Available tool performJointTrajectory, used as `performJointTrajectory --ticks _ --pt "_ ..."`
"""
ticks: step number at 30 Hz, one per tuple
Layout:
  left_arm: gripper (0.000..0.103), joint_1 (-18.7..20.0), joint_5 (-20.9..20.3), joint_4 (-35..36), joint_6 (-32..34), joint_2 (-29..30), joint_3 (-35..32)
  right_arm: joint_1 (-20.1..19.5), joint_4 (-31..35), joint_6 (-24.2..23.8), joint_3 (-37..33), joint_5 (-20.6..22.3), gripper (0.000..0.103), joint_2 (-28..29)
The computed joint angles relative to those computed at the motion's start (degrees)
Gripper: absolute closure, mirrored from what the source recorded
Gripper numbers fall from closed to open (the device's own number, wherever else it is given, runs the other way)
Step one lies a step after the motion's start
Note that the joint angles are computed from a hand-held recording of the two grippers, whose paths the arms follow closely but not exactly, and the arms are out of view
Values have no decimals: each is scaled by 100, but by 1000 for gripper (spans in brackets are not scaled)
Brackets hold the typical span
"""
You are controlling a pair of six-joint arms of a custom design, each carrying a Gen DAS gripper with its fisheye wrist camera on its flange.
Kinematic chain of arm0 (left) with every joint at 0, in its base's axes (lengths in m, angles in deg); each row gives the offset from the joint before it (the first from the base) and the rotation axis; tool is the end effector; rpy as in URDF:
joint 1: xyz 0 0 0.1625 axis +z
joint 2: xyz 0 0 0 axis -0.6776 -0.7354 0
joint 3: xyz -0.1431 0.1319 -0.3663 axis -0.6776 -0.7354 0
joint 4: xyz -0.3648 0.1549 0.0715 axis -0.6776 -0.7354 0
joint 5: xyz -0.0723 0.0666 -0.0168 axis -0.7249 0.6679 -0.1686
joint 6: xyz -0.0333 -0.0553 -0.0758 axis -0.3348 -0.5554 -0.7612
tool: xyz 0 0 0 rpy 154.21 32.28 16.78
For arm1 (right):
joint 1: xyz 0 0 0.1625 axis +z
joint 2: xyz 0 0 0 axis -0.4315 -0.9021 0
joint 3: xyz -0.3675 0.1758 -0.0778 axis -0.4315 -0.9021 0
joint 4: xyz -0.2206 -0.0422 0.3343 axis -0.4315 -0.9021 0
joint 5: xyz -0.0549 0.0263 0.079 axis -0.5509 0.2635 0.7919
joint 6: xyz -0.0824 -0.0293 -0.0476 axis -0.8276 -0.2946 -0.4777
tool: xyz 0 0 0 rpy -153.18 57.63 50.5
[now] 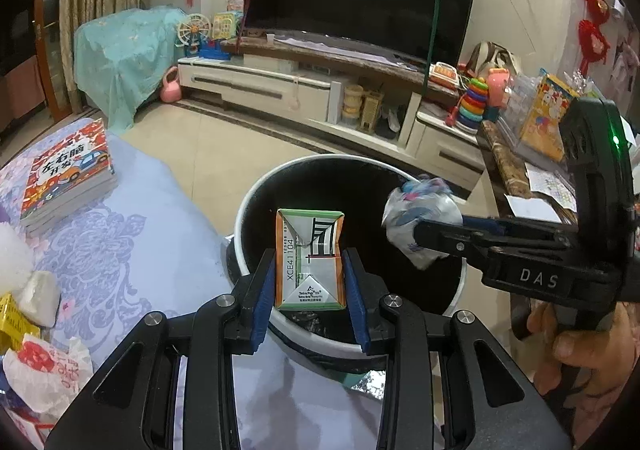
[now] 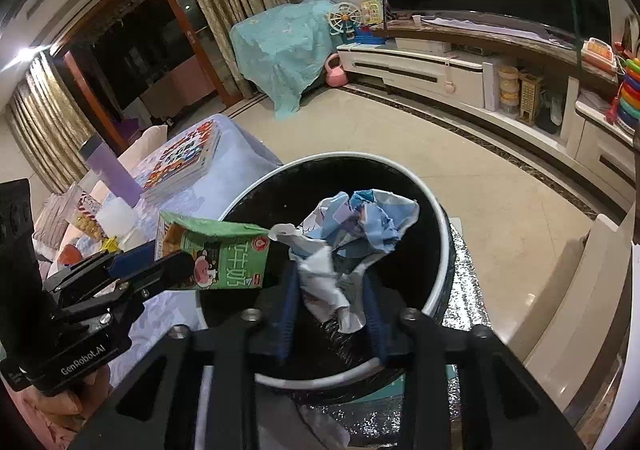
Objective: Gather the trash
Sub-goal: 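Open right gripper to drop paper into bin while left gripper releases carton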
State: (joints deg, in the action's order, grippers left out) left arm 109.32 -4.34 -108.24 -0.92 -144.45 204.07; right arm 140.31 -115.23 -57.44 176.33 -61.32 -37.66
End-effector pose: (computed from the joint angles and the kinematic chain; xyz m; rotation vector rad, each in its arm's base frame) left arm 0.0030 -0.4738 0.2871 0.6134 2.3582 -0.8867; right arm 0.3315 -0.4932 -0.0527 0.6550 -2.6414 0.7691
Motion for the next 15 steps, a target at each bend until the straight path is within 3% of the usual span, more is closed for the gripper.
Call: performJointTrajectory --ticks 1,2,3,4,9,15 --pt "69 -20 52 -12 35 0 16 -12 47 16 -42 -10 56 6" --pt "60 -42 119 -23 61 -14 42 -23 82 36 -58 -12 46 8" --pt "44 -77 208 -67 61 -38 94 -32 103 62 -54 12 44 -7" --pt "38 -74 228 -128 75 -49 120 -36 86 66 -38 36 44 -22" --pt "27 -102 532 -236 -138 -416 447 -8 -93 160 78 77 40 -66" --pt "26 -168 930 -435 -407 -1152 1120 131 -590 340 352 131 21 -53"
